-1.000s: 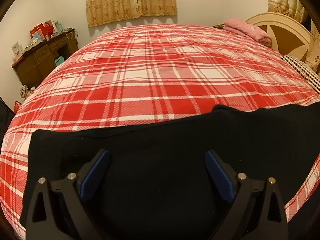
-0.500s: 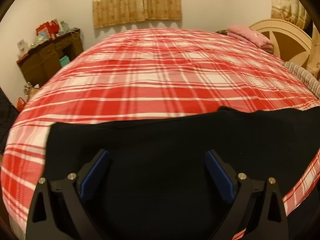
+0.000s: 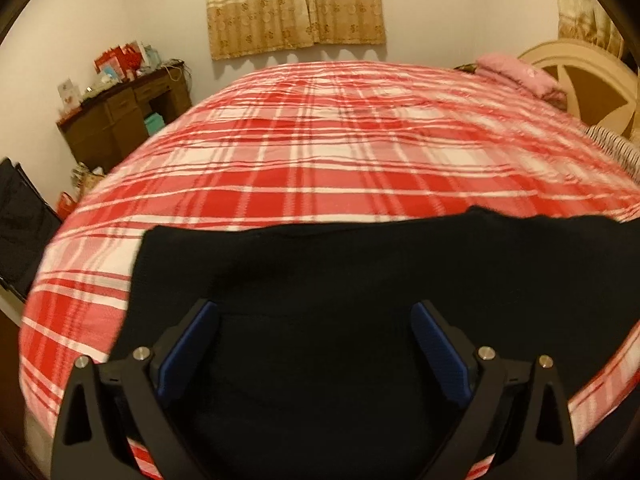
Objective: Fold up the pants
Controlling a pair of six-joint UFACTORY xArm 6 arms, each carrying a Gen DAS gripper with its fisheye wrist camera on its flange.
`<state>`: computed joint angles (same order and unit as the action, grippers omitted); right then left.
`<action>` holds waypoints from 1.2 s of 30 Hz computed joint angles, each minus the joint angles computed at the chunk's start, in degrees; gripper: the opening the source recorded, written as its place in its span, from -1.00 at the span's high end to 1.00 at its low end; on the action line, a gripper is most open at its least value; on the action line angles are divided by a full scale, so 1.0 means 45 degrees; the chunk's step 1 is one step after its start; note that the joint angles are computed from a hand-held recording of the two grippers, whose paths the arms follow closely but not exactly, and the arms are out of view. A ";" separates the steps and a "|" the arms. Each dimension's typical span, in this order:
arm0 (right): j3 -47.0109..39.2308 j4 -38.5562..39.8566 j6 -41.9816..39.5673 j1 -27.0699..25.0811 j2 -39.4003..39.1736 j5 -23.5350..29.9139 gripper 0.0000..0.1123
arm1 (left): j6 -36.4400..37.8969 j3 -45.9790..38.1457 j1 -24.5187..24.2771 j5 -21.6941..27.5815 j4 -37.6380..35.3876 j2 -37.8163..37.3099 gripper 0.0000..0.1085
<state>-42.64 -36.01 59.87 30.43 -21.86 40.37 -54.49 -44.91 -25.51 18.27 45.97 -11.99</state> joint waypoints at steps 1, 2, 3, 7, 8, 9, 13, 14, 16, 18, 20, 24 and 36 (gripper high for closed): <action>0.0395 0.0440 -0.0178 -0.0291 -0.0437 -0.0706 0.03 | -0.0044 0.0007 -0.0040 -0.0101 -0.0050 -0.0031 -0.84; 0.0973 0.0768 -0.0059 -0.0580 -0.1132 -0.1364 0.03 | -0.0140 -0.0029 -0.0109 -0.0178 -0.0009 -0.0030 -0.84; 0.1360 0.0610 0.0400 -0.0721 -0.1774 -0.1490 0.03 | -0.0270 -0.0143 -0.0220 -0.0230 0.0129 0.0031 -0.84; 0.2701 -0.0515 0.2364 -0.1351 -0.4290 -0.1275 0.03 | -0.0362 -0.0445 -0.0545 -0.0396 0.0287 0.0270 -0.84; 0.2998 -0.0326 0.2484 -0.1684 -0.4845 -0.1283 0.03 | -0.0336 -0.0527 -0.0607 -0.0345 0.0264 0.0337 -0.84; 0.3404 -0.0071 0.2598 -0.2033 -0.5508 -0.1308 0.03 | -0.0313 -0.0597 -0.0665 -0.0344 0.0233 0.0412 -0.84; 0.4523 0.1046 0.2678 -0.3228 -0.7397 -0.1196 0.03 | -0.0436 -0.0576 -0.0741 -0.0377 0.0262 0.0408 -0.84; 0.4769 0.1489 0.2583 -0.3573 -0.7872 -0.1098 0.03 | -0.0482 -0.0568 -0.0751 -0.0334 0.0303 0.0394 -0.84; 0.5101 0.2073 0.2485 -0.4052 -0.8373 -0.1140 0.03 | -0.0550 -0.0540 -0.0740 -0.0233 0.0324 0.0373 -0.84; 0.5489 0.3192 0.1815 -0.4580 -0.8511 -0.1757 0.03 | -0.0657 -0.0508 -0.0688 -0.0105 0.0381 0.0351 -0.84; 0.5702 0.3933 0.1366 -0.4895 -0.8421 -0.2236 0.03 | -0.0610 -0.0443 -0.0614 -0.0108 0.0193 0.0353 -0.84; 0.6165 0.4698 0.0841 -0.5354 -0.8339 -0.3113 0.03 | -0.0484 -0.0347 -0.0549 -0.0172 -0.0161 0.0437 -0.84; 0.6583 0.6290 -0.0408 -0.5823 -0.7204 -0.5700 0.13 | -0.0382 -0.0255 -0.0490 -0.0236 -0.0182 0.0523 -0.84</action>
<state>-13.02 -7.70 58.04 4.23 -54.28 14.72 -56.21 -46.05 -27.72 17.21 45.15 -9.63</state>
